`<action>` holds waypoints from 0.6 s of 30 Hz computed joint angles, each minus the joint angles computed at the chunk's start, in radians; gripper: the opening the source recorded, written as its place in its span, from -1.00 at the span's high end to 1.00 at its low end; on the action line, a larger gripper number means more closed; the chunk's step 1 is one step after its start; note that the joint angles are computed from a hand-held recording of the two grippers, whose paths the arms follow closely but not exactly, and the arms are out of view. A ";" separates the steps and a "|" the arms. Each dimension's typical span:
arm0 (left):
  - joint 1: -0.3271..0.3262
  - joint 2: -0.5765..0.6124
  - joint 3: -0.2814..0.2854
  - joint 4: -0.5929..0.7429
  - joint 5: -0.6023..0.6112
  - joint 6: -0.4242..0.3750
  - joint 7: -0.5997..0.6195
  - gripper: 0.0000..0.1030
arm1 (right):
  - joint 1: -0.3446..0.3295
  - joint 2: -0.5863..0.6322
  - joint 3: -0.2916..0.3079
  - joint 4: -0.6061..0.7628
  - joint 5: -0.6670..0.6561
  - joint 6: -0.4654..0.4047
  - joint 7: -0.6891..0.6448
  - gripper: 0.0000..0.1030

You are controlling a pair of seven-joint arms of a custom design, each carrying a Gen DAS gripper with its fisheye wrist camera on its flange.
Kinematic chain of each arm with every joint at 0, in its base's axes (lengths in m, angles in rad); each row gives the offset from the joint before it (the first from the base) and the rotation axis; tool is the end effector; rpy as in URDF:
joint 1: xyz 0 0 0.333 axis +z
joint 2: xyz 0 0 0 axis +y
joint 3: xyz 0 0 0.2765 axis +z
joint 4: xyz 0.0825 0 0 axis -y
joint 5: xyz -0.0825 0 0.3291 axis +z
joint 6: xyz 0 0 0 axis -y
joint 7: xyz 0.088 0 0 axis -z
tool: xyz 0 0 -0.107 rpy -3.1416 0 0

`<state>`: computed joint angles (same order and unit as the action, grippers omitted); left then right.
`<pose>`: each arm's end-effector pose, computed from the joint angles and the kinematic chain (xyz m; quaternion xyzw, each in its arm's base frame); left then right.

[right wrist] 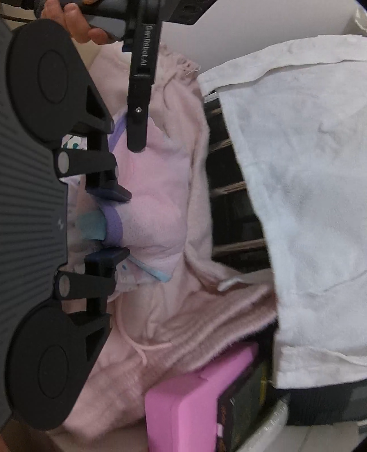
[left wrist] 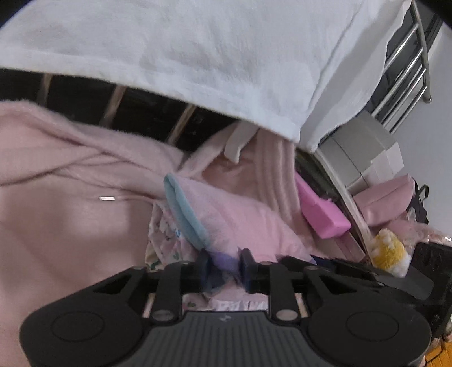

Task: Fold clothes
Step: 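Grasp the folded bundle with both grippers and carry it onto the pink blanket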

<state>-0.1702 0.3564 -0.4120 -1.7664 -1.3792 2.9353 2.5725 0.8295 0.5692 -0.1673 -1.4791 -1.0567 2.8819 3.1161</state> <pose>0.5536 -0.2576 0.4141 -0.5397 0.6738 -0.5046 0.0095 0.4835 0.4718 0.4102 -0.6521 0.5825 -0.2241 0.4305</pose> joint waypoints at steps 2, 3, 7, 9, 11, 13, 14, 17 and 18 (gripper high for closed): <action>-0.002 -0.004 -0.001 0.000 -0.006 0.014 -0.010 0.44 | 0.035 -0.025 -0.046 -0.027 -0.074 0.013 0.110 0.26; 0.003 -0.007 -0.002 0.000 -0.014 0.005 -0.012 0.44 | 0.047 -0.041 -0.064 -0.042 -0.126 0.026 0.177 0.25; -0.006 -0.020 0.019 -0.009 0.035 -0.022 -0.070 0.41 | 0.076 -0.067 -0.100 -0.065 -0.324 0.044 0.431 0.24; -0.002 -0.021 0.018 -0.014 0.060 -0.035 -0.088 0.53 | 0.055 -0.056 -0.076 -0.060 -0.338 0.053 0.456 0.36; 0.011 -0.017 0.004 -0.009 0.027 -0.049 -0.056 0.80 | 0.028 -0.029 -0.048 -0.037 -0.344 0.067 0.469 0.74; 0.014 -0.012 -0.006 0.003 -0.029 -0.043 -0.018 0.81 | 0.048 -0.033 -0.055 -0.036 -0.437 0.025 0.566 0.78; 0.014 -0.012 -0.003 0.005 -0.036 -0.058 -0.016 0.82 | 0.057 -0.041 -0.058 -0.039 -0.476 0.006 0.603 0.79; 0.011 -0.020 0.009 0.002 -0.044 -0.091 -0.013 0.82 | 0.039 -0.079 -0.017 -0.064 -0.477 -0.040 0.561 0.79; 0.007 -0.023 0.014 0.000 -0.039 -0.095 -0.017 0.82 | 0.021 -0.086 0.004 -0.072 -0.446 -0.038 0.516 0.79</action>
